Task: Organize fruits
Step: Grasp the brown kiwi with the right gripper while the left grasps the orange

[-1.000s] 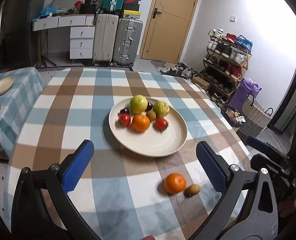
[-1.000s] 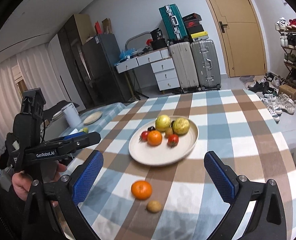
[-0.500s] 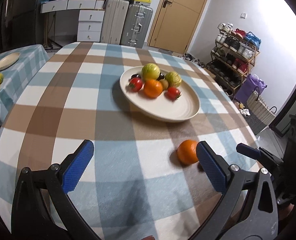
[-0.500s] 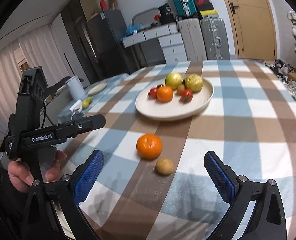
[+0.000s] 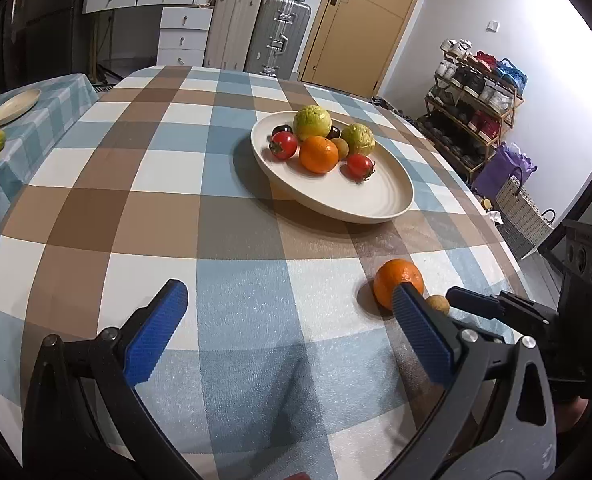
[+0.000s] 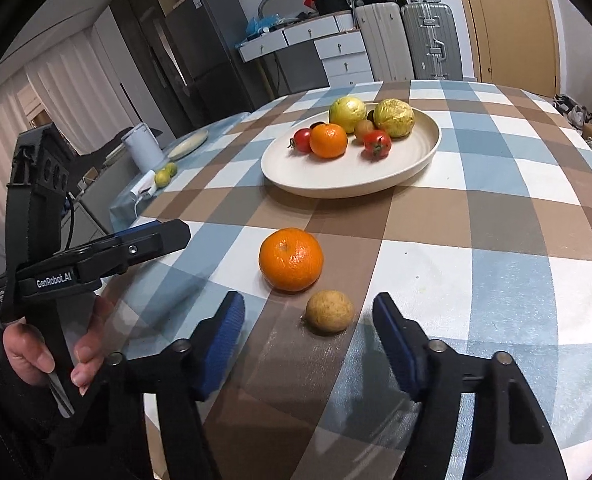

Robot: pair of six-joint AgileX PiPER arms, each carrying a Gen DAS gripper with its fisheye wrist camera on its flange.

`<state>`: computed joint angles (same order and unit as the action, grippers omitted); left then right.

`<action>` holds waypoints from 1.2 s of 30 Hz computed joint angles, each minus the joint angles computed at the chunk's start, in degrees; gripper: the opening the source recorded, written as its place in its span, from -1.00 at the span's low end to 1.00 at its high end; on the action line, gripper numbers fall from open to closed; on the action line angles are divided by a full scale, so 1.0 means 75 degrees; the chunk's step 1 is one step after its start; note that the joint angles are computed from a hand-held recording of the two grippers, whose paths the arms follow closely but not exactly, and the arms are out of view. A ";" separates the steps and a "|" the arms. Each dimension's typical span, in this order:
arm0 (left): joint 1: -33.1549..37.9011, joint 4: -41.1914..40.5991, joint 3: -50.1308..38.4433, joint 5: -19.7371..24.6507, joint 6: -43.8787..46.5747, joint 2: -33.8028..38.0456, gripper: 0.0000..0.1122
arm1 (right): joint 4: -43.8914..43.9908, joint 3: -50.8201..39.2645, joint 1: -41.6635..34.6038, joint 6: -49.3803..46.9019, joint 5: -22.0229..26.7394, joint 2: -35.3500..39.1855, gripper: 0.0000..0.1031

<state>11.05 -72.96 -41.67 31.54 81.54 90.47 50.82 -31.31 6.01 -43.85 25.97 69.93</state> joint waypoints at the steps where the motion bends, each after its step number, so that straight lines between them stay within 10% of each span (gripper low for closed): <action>1: -0.0006 -0.0006 -0.0009 -0.0005 0.0005 0.0023 0.81 | -0.0080 -0.0020 0.0051 0.0086 -0.0029 0.0032 0.13; 11: 0.0005 -0.0027 -0.0117 -0.0024 0.0041 0.0202 0.81 | -0.1097 -0.0172 0.0338 0.1244 -0.0277 0.0339 -0.48; 36: -0.1886 0.1351 -0.1034 -0.0353 -0.1609 0.0870 0.81 | 0.0337 0.0115 -0.1973 -0.0817 0.0552 -0.0455 -0.49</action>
